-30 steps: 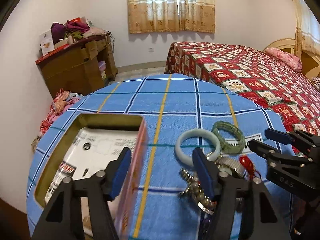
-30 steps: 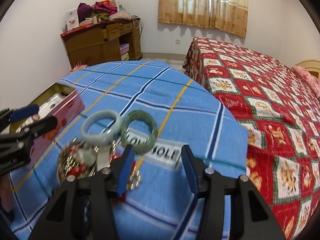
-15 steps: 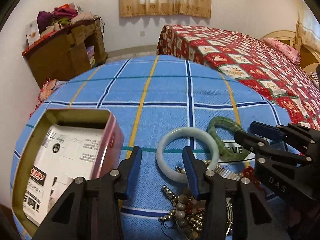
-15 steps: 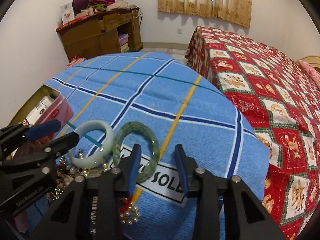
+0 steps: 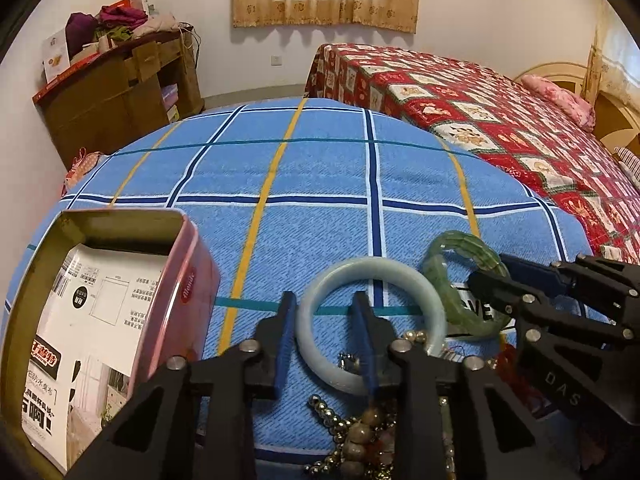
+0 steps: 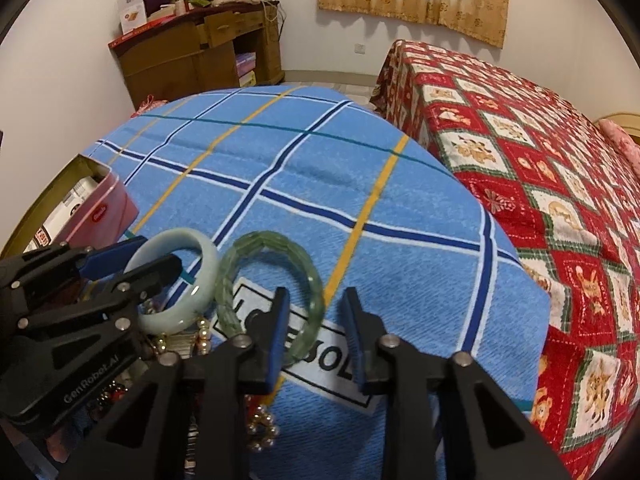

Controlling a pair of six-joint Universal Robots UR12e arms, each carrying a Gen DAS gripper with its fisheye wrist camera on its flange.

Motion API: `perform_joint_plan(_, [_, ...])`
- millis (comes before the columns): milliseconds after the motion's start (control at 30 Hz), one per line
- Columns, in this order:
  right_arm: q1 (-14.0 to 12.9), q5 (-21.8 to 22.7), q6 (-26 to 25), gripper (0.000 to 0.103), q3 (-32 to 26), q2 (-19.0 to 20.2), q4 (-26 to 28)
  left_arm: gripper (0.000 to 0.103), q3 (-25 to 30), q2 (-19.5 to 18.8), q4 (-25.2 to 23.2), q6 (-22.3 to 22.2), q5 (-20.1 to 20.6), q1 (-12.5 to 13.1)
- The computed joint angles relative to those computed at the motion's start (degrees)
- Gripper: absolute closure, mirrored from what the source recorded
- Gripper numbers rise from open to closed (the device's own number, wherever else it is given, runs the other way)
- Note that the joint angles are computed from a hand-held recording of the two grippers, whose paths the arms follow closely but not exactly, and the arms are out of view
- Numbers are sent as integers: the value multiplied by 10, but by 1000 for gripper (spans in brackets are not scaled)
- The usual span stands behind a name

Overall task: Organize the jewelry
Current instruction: 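Grasp the white jade bangle with the left tool while the right tool grasps the green bangle, then carry both bangles into the tin and open both tools to release them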

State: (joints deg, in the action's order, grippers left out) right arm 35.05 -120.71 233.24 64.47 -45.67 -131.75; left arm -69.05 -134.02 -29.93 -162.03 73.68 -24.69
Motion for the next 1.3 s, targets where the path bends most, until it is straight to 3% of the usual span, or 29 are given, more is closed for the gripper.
perform_joint_plan(67, [0, 0, -1, 89, 1, 0, -2, 90, 0, 0, -2, 0, -8, 2])
perform_joint_plan(200, [0, 3, 4, 93, 12, -4, -21, 90, -4, 2, 2, -8, -27, 8])
perform_joint_plan(633, [8, -40, 2, 93, 16, -5, -42, 92, -36, 13, 102, -37, -49, 15])
perform_joint_plan(867, [12, -66, -5, 93, 18, -5, -57, 92, -43, 14, 128, -64, -53, 20])
perform_joint_plan(1300, [25, -127, -40, 93, 19, 0, -98, 92, -62, 19, 182, -71, -50, 23])
